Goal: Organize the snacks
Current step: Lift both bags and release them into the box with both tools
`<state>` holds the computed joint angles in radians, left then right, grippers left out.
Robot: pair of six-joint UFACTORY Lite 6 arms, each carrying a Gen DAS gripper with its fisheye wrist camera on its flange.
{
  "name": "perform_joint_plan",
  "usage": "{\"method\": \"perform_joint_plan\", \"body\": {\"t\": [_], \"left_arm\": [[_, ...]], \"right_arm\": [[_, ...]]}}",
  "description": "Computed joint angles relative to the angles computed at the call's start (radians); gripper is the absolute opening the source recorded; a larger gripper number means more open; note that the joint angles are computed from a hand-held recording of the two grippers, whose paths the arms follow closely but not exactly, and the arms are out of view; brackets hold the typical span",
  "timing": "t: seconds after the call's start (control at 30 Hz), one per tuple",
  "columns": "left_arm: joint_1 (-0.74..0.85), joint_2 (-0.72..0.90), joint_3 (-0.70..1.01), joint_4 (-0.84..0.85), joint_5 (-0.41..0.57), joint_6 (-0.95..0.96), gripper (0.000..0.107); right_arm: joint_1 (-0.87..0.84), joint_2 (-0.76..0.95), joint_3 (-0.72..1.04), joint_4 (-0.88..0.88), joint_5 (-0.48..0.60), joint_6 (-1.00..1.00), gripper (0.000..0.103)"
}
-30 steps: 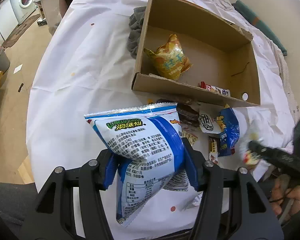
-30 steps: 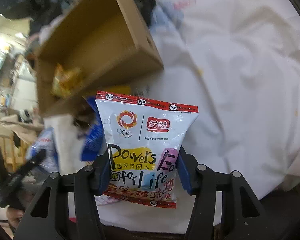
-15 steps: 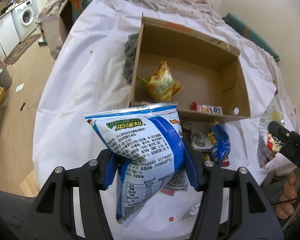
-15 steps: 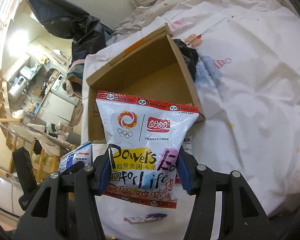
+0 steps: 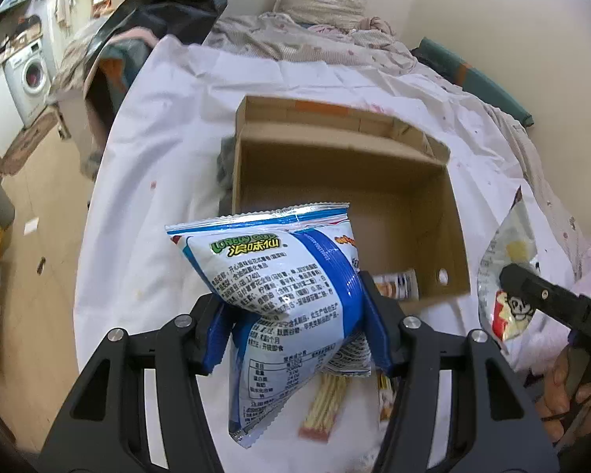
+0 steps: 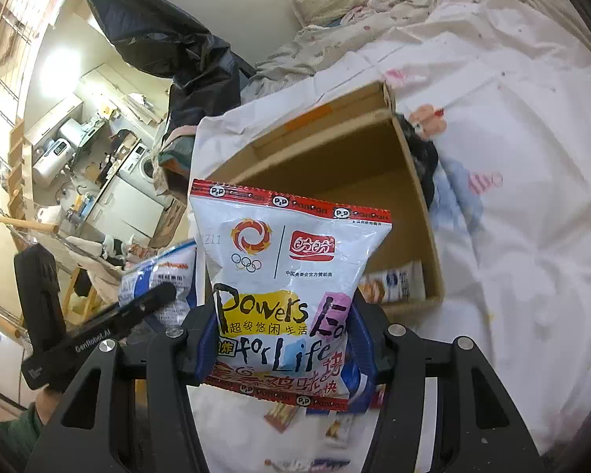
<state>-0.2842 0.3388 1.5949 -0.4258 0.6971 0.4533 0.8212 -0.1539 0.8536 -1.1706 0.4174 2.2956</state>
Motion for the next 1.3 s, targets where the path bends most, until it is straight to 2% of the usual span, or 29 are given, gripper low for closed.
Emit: {"method": "perform_joint_plan", "body": {"t": [0.13, 0.23, 0.33, 0.4, 0.47, 0.53, 0.6, 0.8, 1.03, 1.3], "left_arm": [[-0.044, 0.144, 0.210, 0.042, 0.015, -0.056, 0.054], [-0.082, 0.245, 0.332, 0.076, -0.016, -0.079, 0.054], [-0.093, 0.303, 0.356, -0.002, -0.072, 0.031, 0.054], [-0.096, 0.295, 0.296, -0.096, -0.134, 0.147, 0.054], [-0.105, 0.298, 0.255, -0.109, -0.189, 0.186, 0.054], [-0.119, 0.339, 0.291, -0.030, -0.179, 0.119, 0.054], [-0.108, 0.378, 0.339, -0.051, -0.142, 0.121, 0.054], [-0.098, 0.462, 0.452, 0.024, -0.090, 0.007, 0.055], [-0.115, 0.446, 0.417, 0.047, -0.107, 0.016, 0.056], [-0.133, 0.455, 0.417, 0.097, -0.095, -0.017, 0.058]], "right_arm": [[-0.111, 0.059, 0.091, 0.176, -0.042, -0.273, 0.058], [-0.193, 0.132, 0.166, 0.288, -0.061, -0.468, 0.058], [-0.236, 0.193, 0.176, 0.180, -0.085, -0.439, 0.058], [-0.262, 0.228, 0.162, 0.194, -0.112, -0.417, 0.058], [-0.284, 0.246, 0.137, 0.190, -0.154, -0.353, 0.058], [-0.276, 0.278, 0.164, 0.234, -0.117, -0.416, 0.058], [-0.271, 0.313, 0.197, 0.278, -0.090, -0.480, 0.058], [-0.273, 0.391, 0.266, 0.401, -0.064, -0.603, 0.058], [-0.259, 0.453, 0.325, 0.509, -0.051, -0.728, 0.058], [-0.269, 0.450, 0.319, 0.561, -0.076, -0.773, 0.060]]}}
